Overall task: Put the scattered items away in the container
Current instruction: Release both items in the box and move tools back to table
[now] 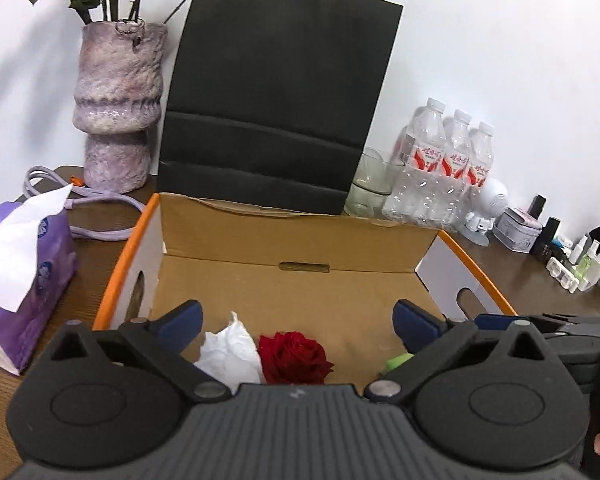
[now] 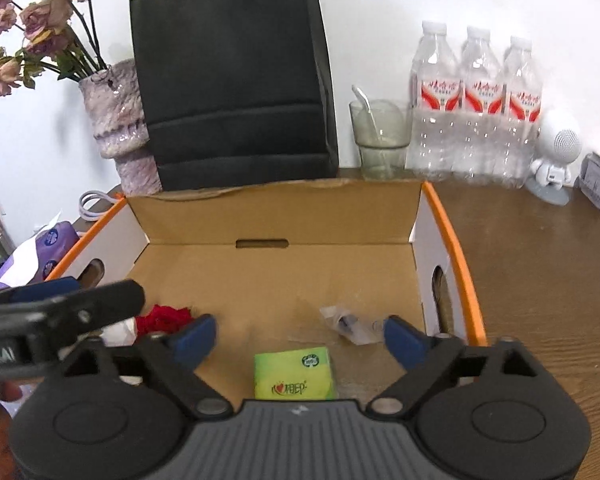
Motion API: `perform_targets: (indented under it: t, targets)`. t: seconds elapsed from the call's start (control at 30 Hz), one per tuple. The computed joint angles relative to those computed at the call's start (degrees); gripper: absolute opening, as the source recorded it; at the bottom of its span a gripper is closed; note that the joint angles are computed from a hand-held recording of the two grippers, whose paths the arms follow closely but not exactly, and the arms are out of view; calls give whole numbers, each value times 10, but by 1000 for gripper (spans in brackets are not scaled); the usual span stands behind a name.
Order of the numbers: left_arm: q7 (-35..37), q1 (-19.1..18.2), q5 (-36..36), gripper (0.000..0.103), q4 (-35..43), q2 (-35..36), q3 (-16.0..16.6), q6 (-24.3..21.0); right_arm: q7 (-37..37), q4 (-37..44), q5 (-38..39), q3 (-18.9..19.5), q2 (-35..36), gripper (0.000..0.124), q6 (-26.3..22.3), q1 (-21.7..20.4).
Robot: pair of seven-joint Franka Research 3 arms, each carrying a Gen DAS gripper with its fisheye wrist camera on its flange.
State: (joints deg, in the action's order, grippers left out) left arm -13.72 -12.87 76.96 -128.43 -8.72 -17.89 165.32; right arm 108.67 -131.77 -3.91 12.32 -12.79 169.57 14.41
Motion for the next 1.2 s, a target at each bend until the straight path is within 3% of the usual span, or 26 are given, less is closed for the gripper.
perform_targets:
  t: [0.27, 0.5, 0.67, 0.77, 0.97, 1.2]
  targets:
    - [-29, 9, 16, 103, -27, -51, -10, 5, 41, -25, -40, 28, -42, 103, 22, -32]
    - [-48, 22, 5, 103, -83, -137, -24, 19, 18, -81, -2, 35, -118, 103, 46, -29]
    - [25, 13, -64, 103, -145, -218, -32, 14, -3, -133, 31, 41, -193, 103, 37, -19]
    - [92, -12, -124, 103, -190, -266, -24, 1, -22, -170, 49, 39, -243, 103, 21, -4]
    - [193, -65, -236, 103, -266, -348, -11, -35, -26, -232, 65, 62, -332, 103, -43, 9]
    - [258, -109, -333, 103, -327, -409, -17, -63, 5, -289, 72, 82, -413, 103, -113, 41]
